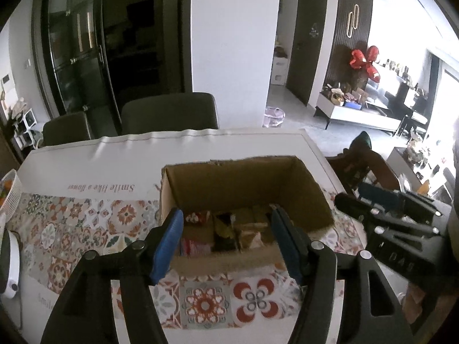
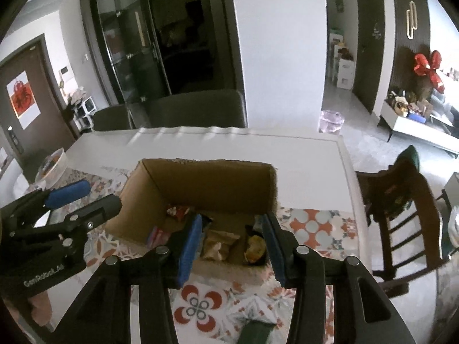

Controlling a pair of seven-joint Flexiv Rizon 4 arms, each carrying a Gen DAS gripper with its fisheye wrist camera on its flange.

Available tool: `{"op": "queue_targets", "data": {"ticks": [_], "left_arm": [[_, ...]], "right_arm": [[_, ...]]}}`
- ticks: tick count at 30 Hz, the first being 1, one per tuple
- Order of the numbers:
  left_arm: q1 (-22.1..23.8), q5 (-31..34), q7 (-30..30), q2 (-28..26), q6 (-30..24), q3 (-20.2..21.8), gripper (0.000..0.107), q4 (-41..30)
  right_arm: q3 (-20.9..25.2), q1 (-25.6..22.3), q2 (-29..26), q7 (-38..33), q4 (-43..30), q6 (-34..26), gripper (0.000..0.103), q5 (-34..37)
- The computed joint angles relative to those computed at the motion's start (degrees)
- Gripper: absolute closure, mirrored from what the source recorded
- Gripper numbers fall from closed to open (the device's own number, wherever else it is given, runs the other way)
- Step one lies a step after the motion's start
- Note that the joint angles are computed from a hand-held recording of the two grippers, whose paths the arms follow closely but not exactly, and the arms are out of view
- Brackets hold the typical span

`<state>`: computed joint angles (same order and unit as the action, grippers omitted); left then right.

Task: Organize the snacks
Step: 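Move both tools back toward the purple foil candy and dark green bar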

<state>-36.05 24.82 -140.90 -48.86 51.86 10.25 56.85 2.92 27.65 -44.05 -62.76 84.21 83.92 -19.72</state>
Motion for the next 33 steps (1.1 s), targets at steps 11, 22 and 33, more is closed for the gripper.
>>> {"op": "queue_targets", "data": {"ticks": [11,22,33], "left_arm": [[-4.25,3.42,-4.09,6.51,-0.91,-0.21,0.044,9.87],[-7.78,7.7,-15.68,12.15,-5.79,-1.96,0.044,18.85],[-10.55,11.38,-28.22,15.51,-13.4,-5.46,0.044,24.13]], "right_arm": [[-7.31,5.04,8.11,3.91,14.16,7.3,0.058,-2.89],[0.87,1.08,11.12,-2.5,22.25,8.13,0.058,-2.78],[15.59,-8.12,11.19,-16.45,26.03,3.77,0.058,0.72]]}}
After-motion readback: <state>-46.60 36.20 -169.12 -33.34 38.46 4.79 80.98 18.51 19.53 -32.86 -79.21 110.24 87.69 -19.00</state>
